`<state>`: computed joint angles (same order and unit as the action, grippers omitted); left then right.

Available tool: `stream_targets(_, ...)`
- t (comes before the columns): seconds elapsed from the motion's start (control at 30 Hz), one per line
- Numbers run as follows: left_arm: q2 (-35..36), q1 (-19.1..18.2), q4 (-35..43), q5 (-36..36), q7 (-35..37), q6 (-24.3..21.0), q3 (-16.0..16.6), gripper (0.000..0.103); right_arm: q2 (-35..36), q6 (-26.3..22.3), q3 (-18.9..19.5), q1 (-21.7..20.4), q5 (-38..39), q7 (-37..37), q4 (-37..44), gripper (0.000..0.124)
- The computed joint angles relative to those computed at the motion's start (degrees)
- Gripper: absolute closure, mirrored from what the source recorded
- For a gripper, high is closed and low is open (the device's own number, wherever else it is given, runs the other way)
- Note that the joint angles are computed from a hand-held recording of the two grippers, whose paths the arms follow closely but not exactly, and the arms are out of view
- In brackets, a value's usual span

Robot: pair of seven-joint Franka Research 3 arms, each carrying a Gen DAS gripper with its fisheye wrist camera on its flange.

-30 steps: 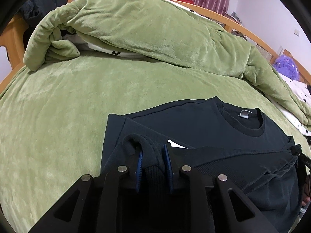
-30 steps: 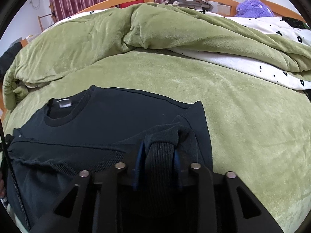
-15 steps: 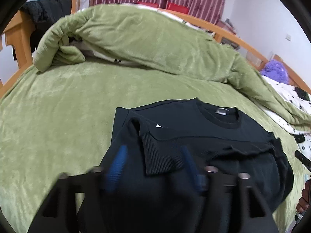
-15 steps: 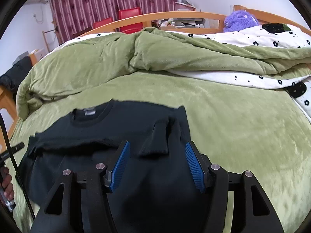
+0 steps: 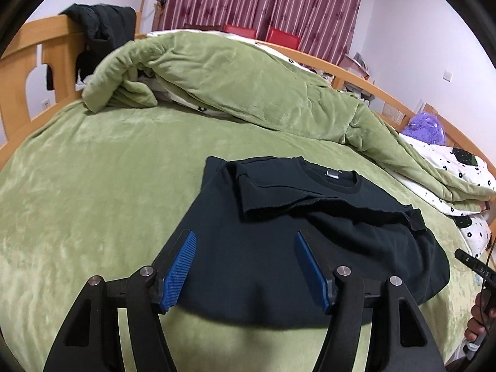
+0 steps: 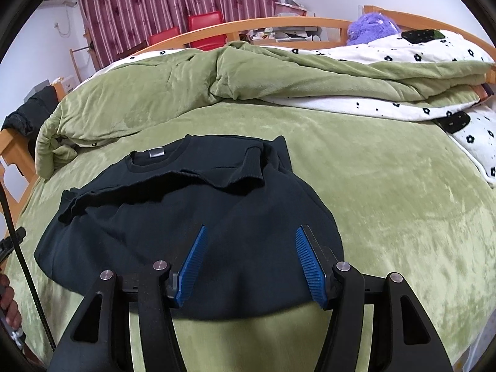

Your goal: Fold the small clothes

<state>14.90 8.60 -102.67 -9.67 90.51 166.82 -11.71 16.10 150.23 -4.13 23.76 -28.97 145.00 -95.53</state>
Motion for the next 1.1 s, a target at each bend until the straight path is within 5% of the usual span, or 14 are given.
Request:
stream_targets(0.2,-4.1,2.8,-5.9,-8.9,4.5,0.8,-2.2,0.039,-3.2,1.8,0.1,-0.3,-1.0,3.3,-4.6,0.065)
stream_targets(0.4,-5.5,1.0,-8.0,-10.1,5.2,1.8,-0.1,0.039,-4.2,3.0,1.0,-1.0,-1.9,5.6,-6.2,0.065)
stream_targets(0.9,-5.3,-2.5,-9.0,2.2,-2.2,4.3,2.9,0.039,-2.8,0.8,1.4,-0.2,-4.0,2.7,-4.2,0.065)
stream_targets(1.1,-5.3,-1.5,-9.0,1.6,-1.8,3.8,1.8,0.039,-2.1,-0.4,1.6,-0.2,-2.4,1.1,-3.6,0.065)
